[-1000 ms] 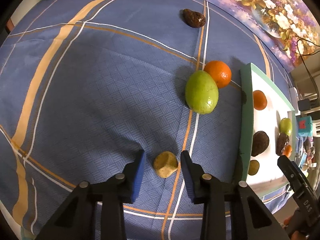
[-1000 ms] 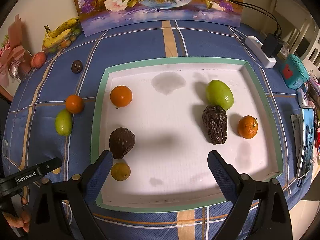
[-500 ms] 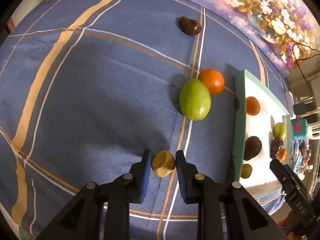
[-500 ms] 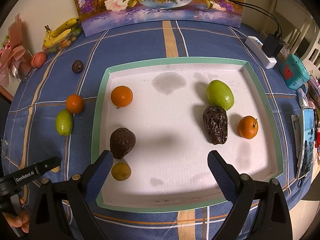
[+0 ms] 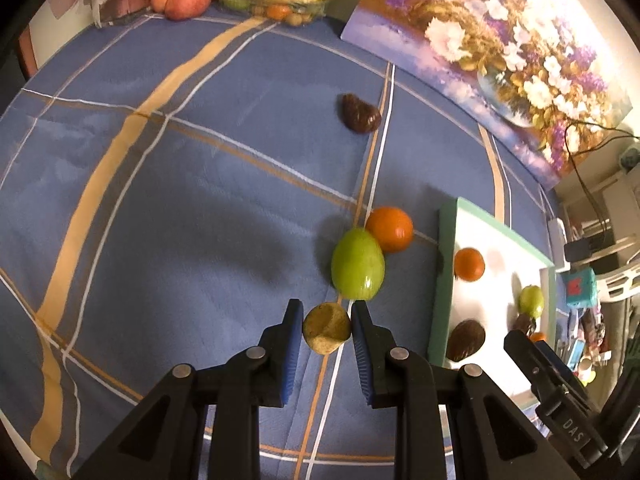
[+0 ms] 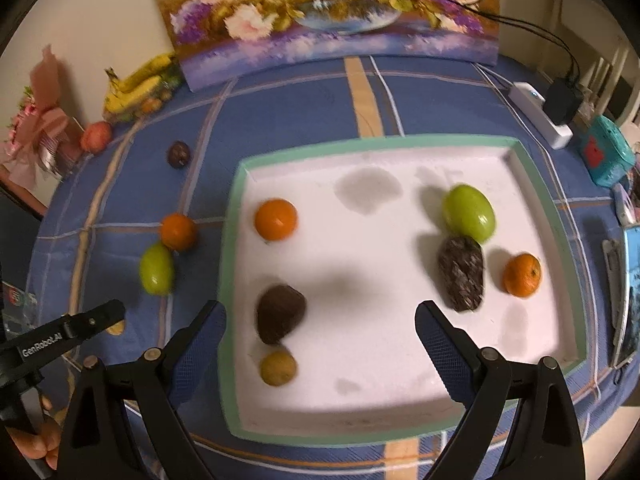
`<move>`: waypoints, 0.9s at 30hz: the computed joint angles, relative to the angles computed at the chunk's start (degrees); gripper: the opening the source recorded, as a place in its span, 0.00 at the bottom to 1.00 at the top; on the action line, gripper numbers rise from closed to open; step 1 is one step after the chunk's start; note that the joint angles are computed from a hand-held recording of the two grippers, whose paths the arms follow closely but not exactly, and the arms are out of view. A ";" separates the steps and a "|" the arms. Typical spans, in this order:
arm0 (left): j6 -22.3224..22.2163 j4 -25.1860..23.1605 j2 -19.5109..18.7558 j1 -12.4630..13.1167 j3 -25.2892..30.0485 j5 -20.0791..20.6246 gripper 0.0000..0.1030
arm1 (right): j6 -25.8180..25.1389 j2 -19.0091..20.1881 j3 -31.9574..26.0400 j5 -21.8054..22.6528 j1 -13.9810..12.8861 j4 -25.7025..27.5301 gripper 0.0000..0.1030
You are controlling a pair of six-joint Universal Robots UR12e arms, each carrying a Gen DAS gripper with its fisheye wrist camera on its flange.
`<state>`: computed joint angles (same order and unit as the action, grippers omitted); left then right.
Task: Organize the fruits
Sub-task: 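Lower the right tool onto the green mango and close on it while the left tool holds the small fruit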
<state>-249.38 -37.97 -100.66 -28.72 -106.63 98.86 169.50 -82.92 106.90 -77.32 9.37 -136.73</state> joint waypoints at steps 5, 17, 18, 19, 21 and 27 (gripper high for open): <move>-1.11 0.39 0.11 0.46 -0.15 1.31 0.25 | 0.63 0.99 -0.55 4.02 0.25 -1.67 0.93; -6.73 1.04 2.03 2.43 -2.99 2.41 0.25 | -1.95 2.67 -0.91 9.86 2.43 -7.03 0.93; -6.93 1.14 2.13 2.65 -3.18 2.31 0.25 | -1.95 2.95 -0.93 9.48 2.86 -7.86 0.93; -7.14 1.28 2.23 2.89 -3.37 2.25 0.25 | -2.09 3.17 -1.00 9.30 3.11 -8.18 0.93; -7.47 1.30 2.44 3.30 -3.65 2.26 0.25 | -2.54 3.57 -1.10 9.30 3.77 -9.00 0.93; -8.20 1.64 3.61 4.23 -4.86 2.80 0.25 | -3.37 4.84 -1.85 9.56 5.11 -8.75 0.81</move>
<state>-257.59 -36.33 -97.06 -24.48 -111.49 101.66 166.13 -78.08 105.05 -67.75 14.48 -145.48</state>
